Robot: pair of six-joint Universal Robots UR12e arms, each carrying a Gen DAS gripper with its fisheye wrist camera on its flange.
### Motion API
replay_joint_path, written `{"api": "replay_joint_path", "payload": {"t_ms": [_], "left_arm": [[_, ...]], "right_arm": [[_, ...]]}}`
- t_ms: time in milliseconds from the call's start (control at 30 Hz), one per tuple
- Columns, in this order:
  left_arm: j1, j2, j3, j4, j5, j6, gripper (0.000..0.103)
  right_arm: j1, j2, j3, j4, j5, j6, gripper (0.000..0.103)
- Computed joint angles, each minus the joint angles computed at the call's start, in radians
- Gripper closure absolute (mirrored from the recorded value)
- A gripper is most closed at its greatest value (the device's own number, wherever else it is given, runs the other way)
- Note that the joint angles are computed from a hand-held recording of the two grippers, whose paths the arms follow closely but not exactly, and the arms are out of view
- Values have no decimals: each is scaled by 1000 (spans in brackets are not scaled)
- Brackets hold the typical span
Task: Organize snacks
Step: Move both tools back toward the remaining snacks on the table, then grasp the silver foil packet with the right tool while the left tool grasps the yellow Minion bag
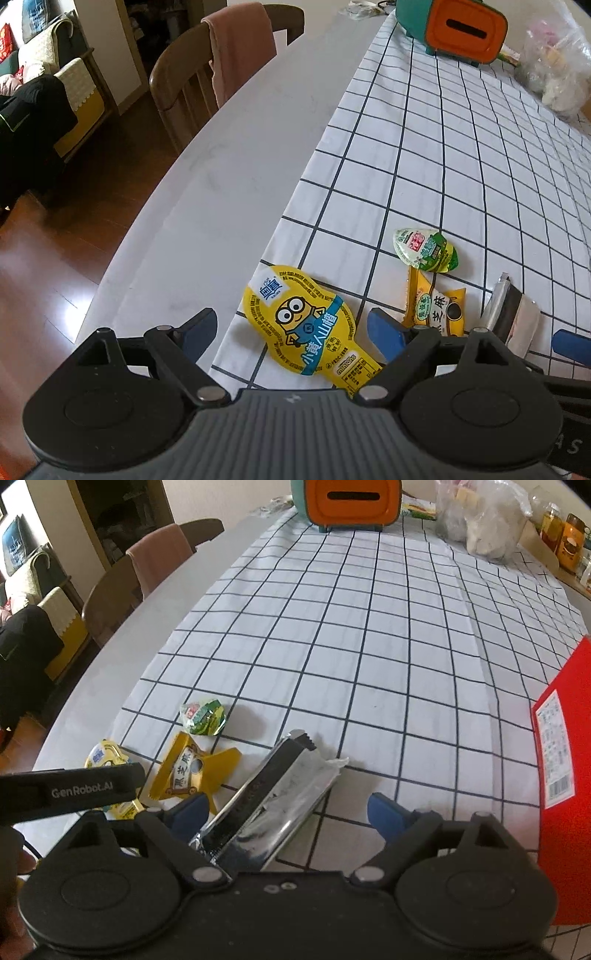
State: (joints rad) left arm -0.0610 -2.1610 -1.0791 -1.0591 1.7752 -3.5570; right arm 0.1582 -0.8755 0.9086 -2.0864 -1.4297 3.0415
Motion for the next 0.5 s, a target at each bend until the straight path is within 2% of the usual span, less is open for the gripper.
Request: {"api": "replay_joint_path", "payload": {"t_ms": [500], "left_arm": [[4, -4, -8, 17, 2, -11, 16]], "right_arm": [[16, 21, -17, 19, -60, 11, 20]]}}
